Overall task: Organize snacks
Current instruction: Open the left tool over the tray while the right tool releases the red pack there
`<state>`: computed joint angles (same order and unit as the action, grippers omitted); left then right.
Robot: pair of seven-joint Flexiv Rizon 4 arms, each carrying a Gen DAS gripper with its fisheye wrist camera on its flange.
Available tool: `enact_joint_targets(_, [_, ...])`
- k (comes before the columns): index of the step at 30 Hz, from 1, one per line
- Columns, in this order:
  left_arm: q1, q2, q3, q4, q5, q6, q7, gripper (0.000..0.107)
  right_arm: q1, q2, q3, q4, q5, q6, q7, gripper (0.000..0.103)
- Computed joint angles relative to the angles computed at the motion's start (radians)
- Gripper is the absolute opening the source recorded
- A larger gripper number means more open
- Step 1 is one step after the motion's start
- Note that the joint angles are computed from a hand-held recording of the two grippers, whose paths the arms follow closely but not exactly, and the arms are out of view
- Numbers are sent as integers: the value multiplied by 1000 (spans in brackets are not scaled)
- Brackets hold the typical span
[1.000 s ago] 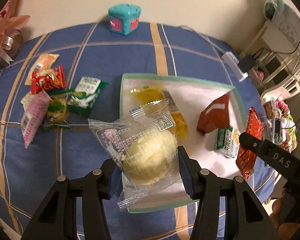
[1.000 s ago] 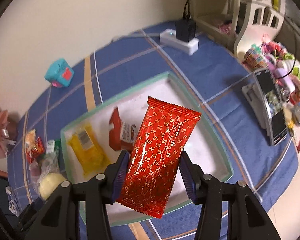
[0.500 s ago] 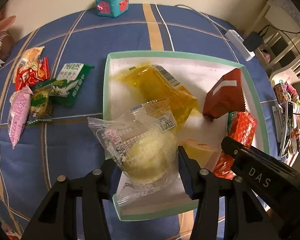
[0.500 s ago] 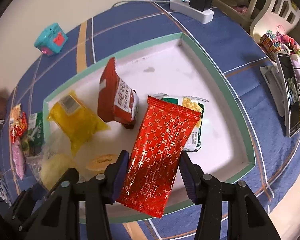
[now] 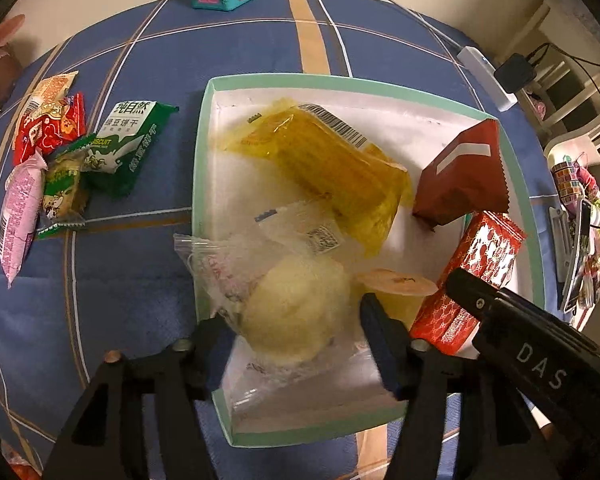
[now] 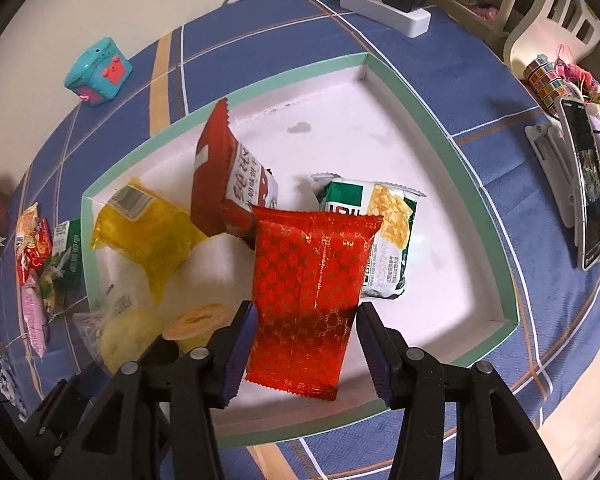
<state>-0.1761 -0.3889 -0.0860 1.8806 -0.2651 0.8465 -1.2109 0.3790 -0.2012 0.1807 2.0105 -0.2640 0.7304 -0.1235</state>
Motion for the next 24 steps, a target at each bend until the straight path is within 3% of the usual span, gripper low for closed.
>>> enact_joint_targets(6, [5,11,-6,-7,-19,-17,5,73,6,13,-2,-10,-28,-26,10,69])
enact_joint_targets(8, [7,19,-7,-7,-29,-20,7,81,8,26,-2,-10,-45,-36,20,70])
enact_joint_targets(16, [34,54,-12,4,-115,8,41,82,12,79,0,-5,-152,-53,87,72])
enact_joint_targets(22, [45,68,14,-2,-114,53,-8,82,15,100,12,-9,-195,-71,115,73])
enact_joint_targets(24, [48,70,26,-2,-100,75,-35,82,17,97,15,-15,-198,-77,113,78])
